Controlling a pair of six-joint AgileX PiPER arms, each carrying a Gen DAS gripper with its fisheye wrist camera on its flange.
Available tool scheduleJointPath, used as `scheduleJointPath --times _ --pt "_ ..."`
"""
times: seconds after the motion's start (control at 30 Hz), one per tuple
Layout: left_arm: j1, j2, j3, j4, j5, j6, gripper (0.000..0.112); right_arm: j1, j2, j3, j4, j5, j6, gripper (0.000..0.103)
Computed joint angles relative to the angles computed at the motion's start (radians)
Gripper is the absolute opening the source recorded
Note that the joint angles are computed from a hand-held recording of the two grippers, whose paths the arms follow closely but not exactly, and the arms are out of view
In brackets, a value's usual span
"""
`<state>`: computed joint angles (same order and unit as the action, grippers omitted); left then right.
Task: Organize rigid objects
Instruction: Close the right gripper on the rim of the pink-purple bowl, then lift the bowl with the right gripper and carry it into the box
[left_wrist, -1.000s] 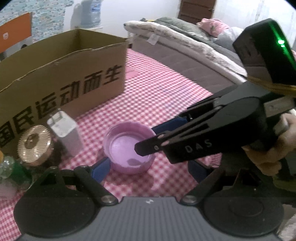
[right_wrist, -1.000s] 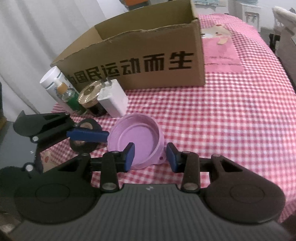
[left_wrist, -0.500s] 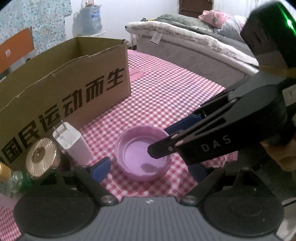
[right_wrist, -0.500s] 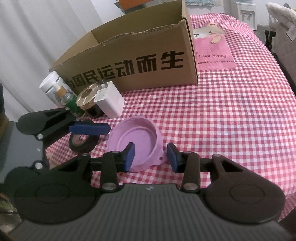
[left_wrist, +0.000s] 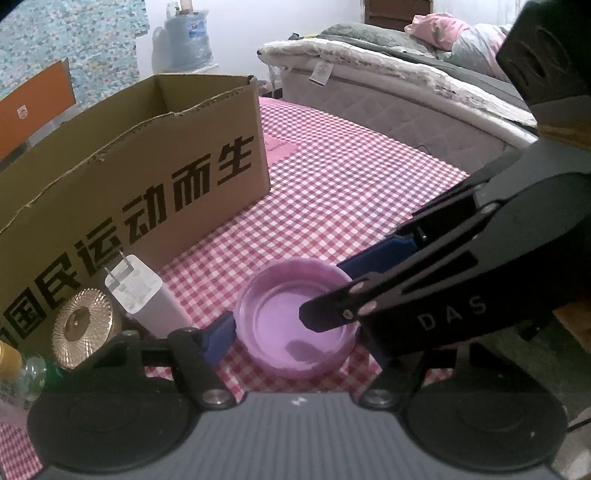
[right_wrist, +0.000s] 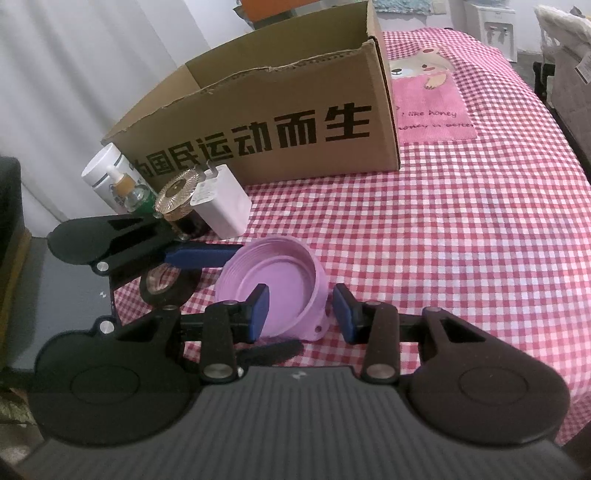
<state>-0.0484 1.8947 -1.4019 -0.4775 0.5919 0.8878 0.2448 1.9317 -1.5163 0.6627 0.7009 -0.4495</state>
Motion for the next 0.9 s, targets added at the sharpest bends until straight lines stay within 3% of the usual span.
scheduleJointPath --times 0.13,0.3,0.9 --pt "0.005 0.001 0.001 -0.013 0.000 0.000 0.075 0.005 -0.003 0.007 -0.015 -0.015 0.012 0.027" --pt "0.015 -0.020 0.023 -0.050 -0.005 0.026 0.074 0.009 -0.021 0.025 -0.025 -0.030 0.015 0.023" --pt "0.073 -0.266 0.185 -0.274 -0.114 0.222 0.074 0.078 -0.183 0.055 -0.076 -0.120 0.037 0.022"
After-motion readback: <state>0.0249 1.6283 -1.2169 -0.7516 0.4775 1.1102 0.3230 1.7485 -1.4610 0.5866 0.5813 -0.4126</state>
